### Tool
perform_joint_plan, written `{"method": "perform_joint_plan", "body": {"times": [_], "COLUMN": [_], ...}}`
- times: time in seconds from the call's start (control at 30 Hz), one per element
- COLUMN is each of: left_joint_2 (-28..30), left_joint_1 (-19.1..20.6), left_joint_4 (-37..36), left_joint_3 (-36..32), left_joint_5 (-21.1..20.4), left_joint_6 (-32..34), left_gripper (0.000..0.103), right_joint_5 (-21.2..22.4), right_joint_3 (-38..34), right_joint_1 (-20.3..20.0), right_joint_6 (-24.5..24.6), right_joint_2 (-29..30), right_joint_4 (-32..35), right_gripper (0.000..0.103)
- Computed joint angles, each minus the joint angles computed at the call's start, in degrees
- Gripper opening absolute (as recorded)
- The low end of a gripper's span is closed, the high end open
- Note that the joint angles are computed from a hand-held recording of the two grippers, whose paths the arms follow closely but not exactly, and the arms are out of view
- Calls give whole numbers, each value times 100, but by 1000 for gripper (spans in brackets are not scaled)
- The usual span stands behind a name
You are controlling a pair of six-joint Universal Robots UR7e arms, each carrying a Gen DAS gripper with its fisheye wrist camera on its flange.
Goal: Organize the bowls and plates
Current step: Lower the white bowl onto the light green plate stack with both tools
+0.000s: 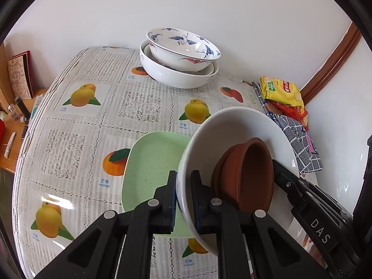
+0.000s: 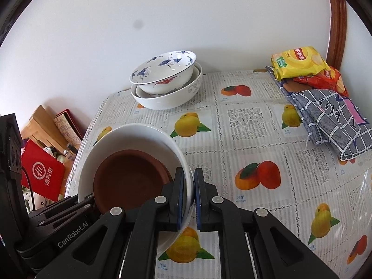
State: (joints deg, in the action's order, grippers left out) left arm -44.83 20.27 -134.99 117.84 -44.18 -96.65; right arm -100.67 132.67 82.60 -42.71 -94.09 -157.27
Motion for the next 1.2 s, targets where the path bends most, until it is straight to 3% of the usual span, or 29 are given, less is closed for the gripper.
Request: {"method": "perform_joint_plan", "body": {"times": [1.2], "left_joint_2": [171], "left_joint_1": [526], "left_joint_4": [-1118], "left_joint_3": [620], "left_joint_5": [-384], "left_joint_6": [206], "left_gripper": [12], "right_joint_5": [-532], "right_joint_3": [104], "right_joint_1": [-92], "right_joint_6": [-143], "right_joint_2": [980], "right_joint_4": [-447], "right_gripper": [9]}}
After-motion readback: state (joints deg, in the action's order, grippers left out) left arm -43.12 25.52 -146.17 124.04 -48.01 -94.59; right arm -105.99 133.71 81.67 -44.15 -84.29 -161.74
